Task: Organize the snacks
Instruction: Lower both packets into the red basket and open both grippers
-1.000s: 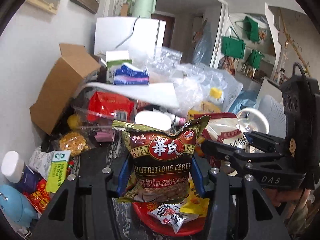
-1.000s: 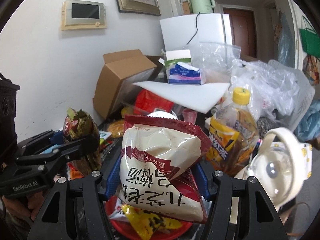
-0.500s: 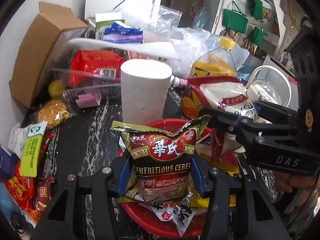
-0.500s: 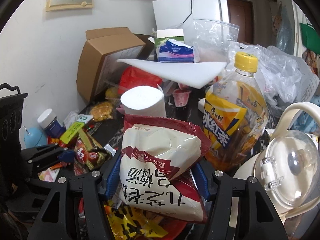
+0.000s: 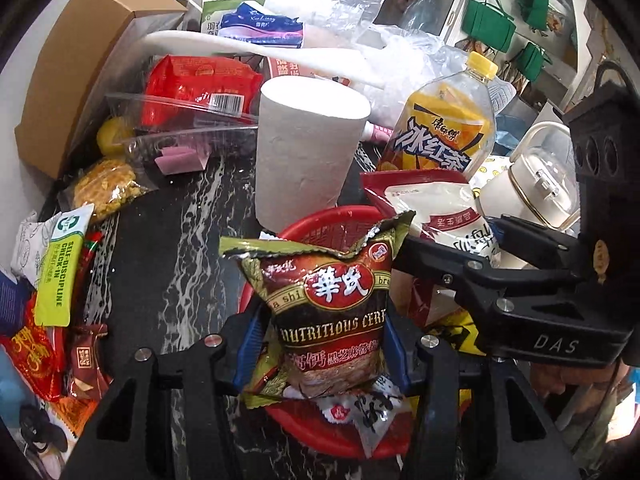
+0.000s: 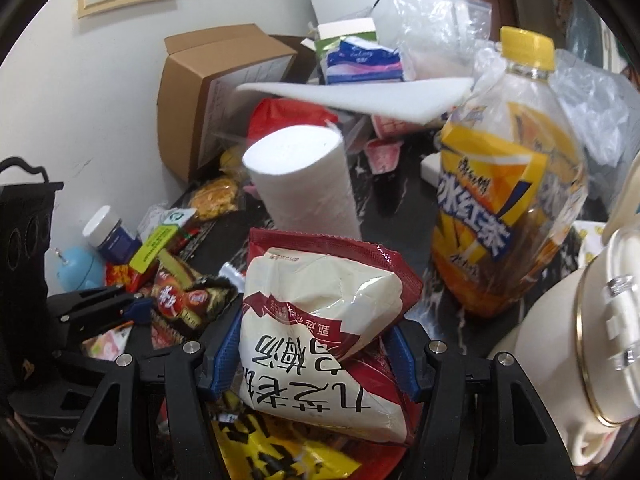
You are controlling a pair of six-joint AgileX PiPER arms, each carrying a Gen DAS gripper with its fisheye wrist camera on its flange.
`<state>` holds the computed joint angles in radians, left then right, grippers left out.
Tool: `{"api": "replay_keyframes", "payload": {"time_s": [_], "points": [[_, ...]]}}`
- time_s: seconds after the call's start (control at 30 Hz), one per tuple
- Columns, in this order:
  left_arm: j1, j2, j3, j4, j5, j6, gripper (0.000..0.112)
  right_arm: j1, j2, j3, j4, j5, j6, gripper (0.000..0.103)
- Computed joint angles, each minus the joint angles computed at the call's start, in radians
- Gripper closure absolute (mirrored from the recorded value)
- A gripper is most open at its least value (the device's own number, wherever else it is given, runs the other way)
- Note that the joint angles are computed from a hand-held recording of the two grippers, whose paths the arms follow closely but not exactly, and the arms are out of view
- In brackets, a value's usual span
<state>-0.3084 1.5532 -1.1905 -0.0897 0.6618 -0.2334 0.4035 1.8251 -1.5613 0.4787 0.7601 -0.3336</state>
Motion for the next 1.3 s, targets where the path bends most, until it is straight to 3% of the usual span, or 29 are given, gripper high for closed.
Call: {"api": "replay_keyframes", "payload": {"time_s": [0.2,0.37,0.53,0.63,1.03,1.17,1.3], "points": [[-0.012,0.032,-0.038,0.016,0.061,0.032,0.061,-0.007,0.032,-0.042,-0.008,0.083,0.013,0.040],[-0.041,0.050,-0.057,0.064,0.085,0.027,0.057,0.032,0.046,-0.056,-0.134,0.082,0.084,0.037],[-0.004,0.035,-0.063,-0.018,0.108,0.080,0.056,0.001,0.047,-0.081,-0.085,0.147,0.064,0.033],[-0.027,0.011,-0.068,0.037,0.117,0.040,0.056,-0.012,0.037,-0.095,-0.074,0.187,0.057,0.032],[0.029,-0.087,-0.044,0.065,0.092,0.009,0.056,0.037,-0.009,-0.071,-0.137,0.174,0.038,0.031],[0.030,-0.084,-0.042,0.063,0.085,0.014,0.056,0.054,-0.003,-0.078,-0.174,0.177,0.064,0.019],[0.014,-0.082,-0.041,0.080,0.088,-0.001,0.056,0.053,-0.019,-0.068,-0.214,0.159,0.093,0.018]]}}
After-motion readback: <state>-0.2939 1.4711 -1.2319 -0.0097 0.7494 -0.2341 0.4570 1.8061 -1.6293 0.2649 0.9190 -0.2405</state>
